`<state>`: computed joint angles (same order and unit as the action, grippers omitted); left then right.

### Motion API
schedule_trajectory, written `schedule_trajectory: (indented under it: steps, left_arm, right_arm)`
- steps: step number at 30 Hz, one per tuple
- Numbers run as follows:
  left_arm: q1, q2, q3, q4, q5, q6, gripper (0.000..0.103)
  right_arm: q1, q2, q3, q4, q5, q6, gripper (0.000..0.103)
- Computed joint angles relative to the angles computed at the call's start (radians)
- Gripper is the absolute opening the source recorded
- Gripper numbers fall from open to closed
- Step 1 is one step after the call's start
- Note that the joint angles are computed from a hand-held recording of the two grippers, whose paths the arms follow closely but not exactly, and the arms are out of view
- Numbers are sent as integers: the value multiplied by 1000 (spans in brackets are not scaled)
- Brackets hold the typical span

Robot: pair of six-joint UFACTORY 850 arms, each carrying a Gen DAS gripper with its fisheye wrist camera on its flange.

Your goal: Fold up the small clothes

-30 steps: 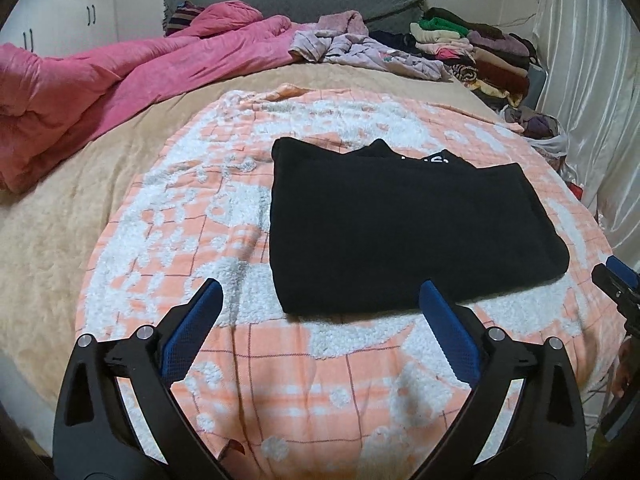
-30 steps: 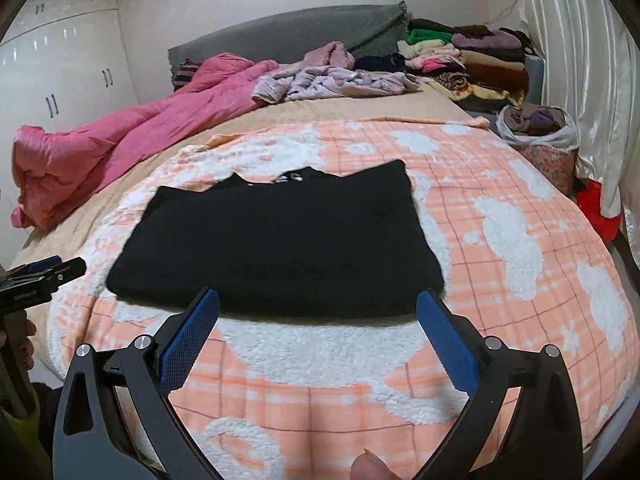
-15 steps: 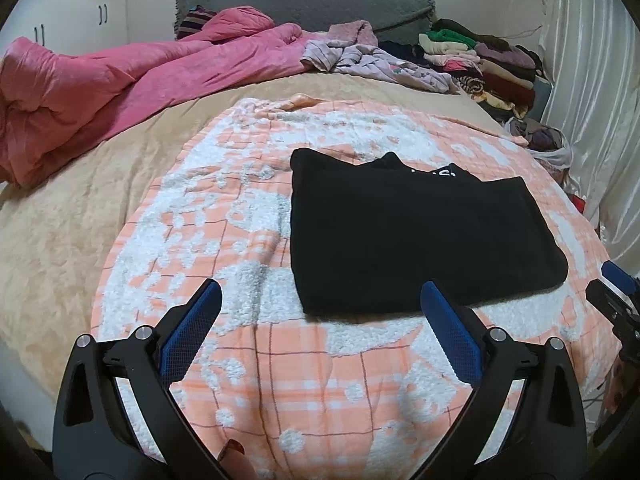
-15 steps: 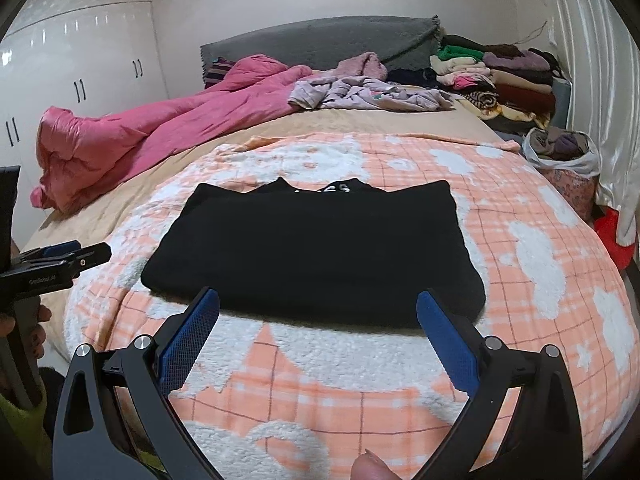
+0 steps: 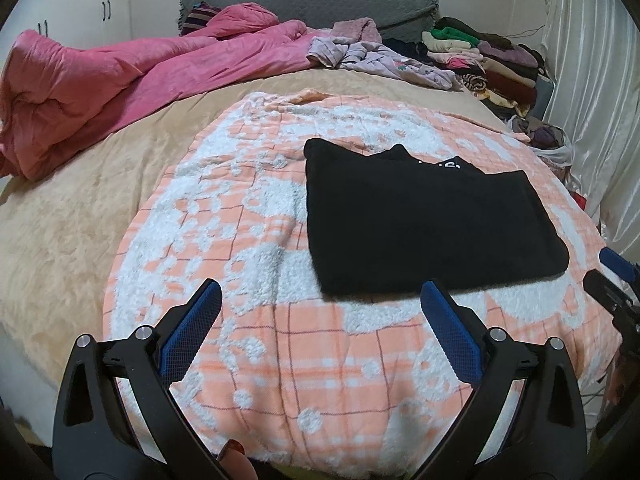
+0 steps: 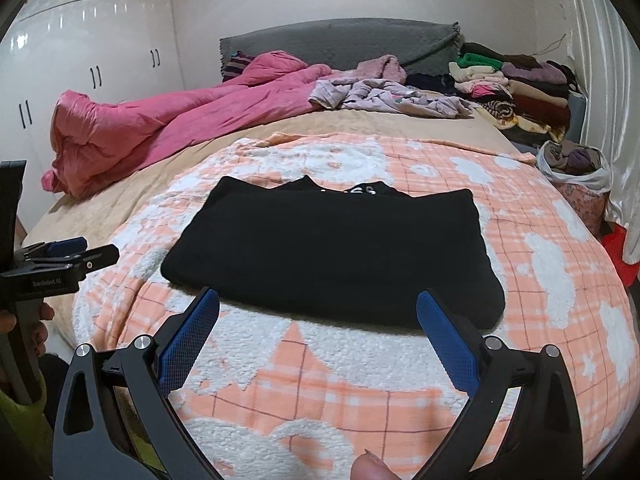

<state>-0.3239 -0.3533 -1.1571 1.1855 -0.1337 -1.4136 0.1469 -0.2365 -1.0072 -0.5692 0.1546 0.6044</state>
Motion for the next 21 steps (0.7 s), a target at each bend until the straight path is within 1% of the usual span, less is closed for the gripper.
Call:
schedule_trajectory:
  steps: [3,8,12,17,21]
  left_arm:
    - [7,14,19,42,-2,-49,93]
    - [22,25,33,91,-14,-108,93]
    - [40,22,35,87,-20,-119,93]
    - [55,15,31,85,-19,-126,93]
    - [65,1,18,58,-20,-103,93]
  right_arm:
    - [9,1,-1,-10,-1,0,99]
    - [27,-9,-14,-86,-2,59,99]
    - [45,-23,-29,-124,-6,82,99]
    - [69,-52,-56,-120,-15,55,99]
    - [88,-81,-84,-173,-24,88,99]
